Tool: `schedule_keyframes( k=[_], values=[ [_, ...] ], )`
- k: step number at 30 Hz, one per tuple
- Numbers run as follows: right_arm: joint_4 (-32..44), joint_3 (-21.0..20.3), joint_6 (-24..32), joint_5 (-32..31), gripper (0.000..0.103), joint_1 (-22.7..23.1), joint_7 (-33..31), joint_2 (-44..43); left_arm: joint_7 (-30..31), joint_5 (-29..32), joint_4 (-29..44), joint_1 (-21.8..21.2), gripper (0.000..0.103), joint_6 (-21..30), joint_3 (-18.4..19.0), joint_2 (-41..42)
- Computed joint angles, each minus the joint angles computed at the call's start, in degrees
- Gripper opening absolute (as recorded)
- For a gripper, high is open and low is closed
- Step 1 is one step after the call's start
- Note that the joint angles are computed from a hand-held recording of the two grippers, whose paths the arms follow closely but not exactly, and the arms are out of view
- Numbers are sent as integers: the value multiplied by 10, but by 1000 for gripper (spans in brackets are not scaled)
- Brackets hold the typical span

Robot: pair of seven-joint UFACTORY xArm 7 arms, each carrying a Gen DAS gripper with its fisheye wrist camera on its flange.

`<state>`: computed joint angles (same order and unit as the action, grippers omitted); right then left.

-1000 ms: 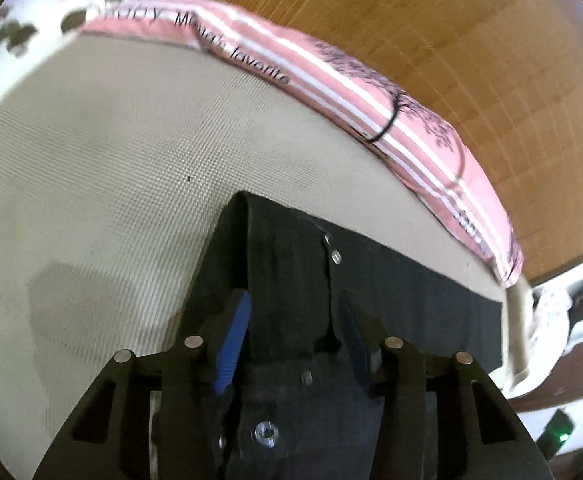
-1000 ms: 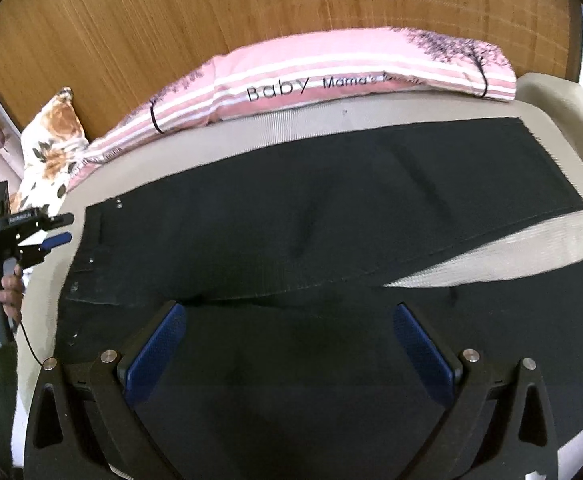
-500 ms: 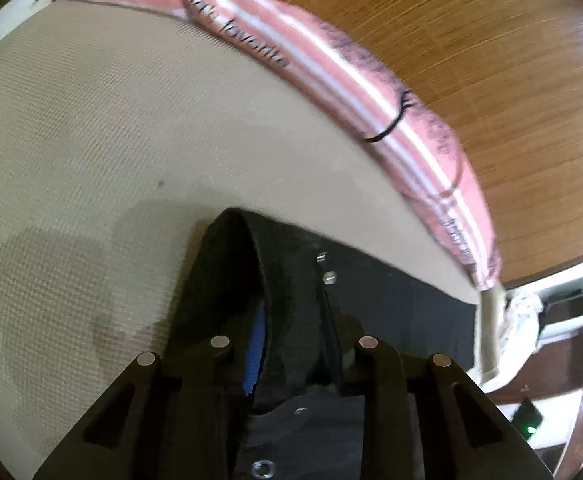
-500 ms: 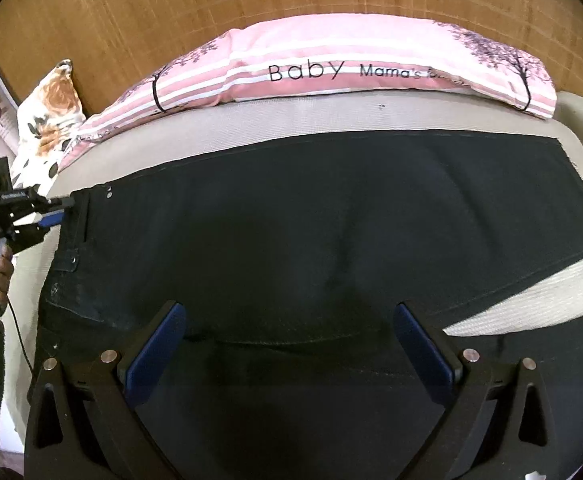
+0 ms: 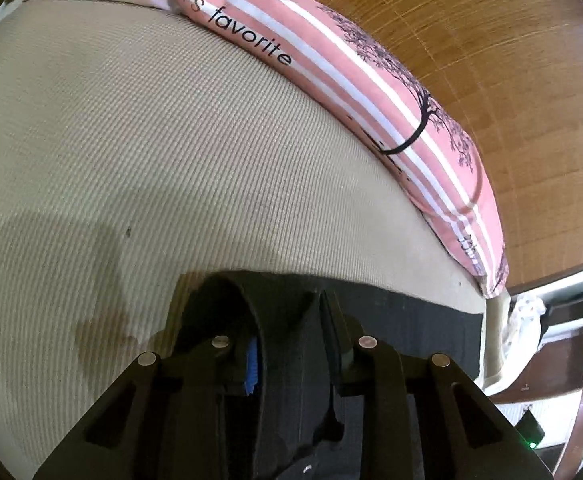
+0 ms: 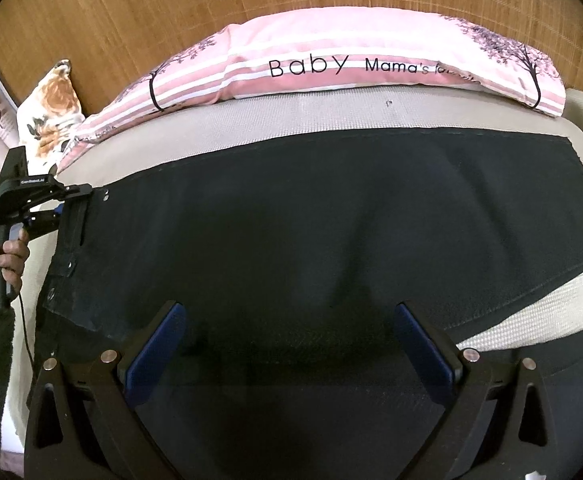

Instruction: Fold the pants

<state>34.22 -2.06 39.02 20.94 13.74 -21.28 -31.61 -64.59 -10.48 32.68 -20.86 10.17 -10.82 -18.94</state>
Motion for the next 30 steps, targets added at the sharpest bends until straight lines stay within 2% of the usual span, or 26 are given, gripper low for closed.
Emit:
schedule_keyframes(
  k=[2, 3, 4, 5, 8, 11, 14, 17, 20, 21, 26, 28, 30],
  values=[
    [5, -5, -7, 6, 103, 3, -6, 10, -18, 8, -6, 12, 27, -14, -13, -1],
    [7, -7, -9, 9, 103, 5, -12, 14, -41, 34, -4, 37, 25, -9, -39, -4],
    [12, -10, -11, 11, 103, 6, -19, 21, -62, 65, -1, 62, 14, 9, -63, -13],
    [18, -13, -14, 15, 103, 8, -29, 29, -84, 98, 4, 84, 13, 25, -86, -21],
    [55, -34, -4, 40, 103, 21, -91, 65, -131, 145, -3, 105, 12, 19, -112, -50],
    [120, -59, 41, 81, 103, 33, -193, 121, -172, 182, -1, 128, 10, 8, -141, -84],
    [229, -81, 139, 121, 103, 38, -303, 208, -193, 213, 8, 150, 9, 1, -169, -107],
    [334, -74, 226, 126, 102, 23, -370, 291, -212, 227, 4, 163, 9, -17, -189, -127],
    [470, -55, 333, 120, 90, 1, -416, 394, -233, 233, 1, 185, 9, -33, -215, -145],
    [524, -45, 362, 113, 85, -6, -421, 434, -236, 234, 2, 190, 9, -34, -220, -149],
    [731, 4, 490, 94, 83, -43, -411, 584, -238, 237, 10, 206, 9, -41, -236, -154],
    [833, 28, 565, 82, 80, -57, -402, 656, -232, 237, 8, 200, 9, -36, -232, -160],
    [900, 50, 620, 74, 72, -70, -397, 705, -229, 233, 5, 194, 9, -31, -227, -164]
  ],
)
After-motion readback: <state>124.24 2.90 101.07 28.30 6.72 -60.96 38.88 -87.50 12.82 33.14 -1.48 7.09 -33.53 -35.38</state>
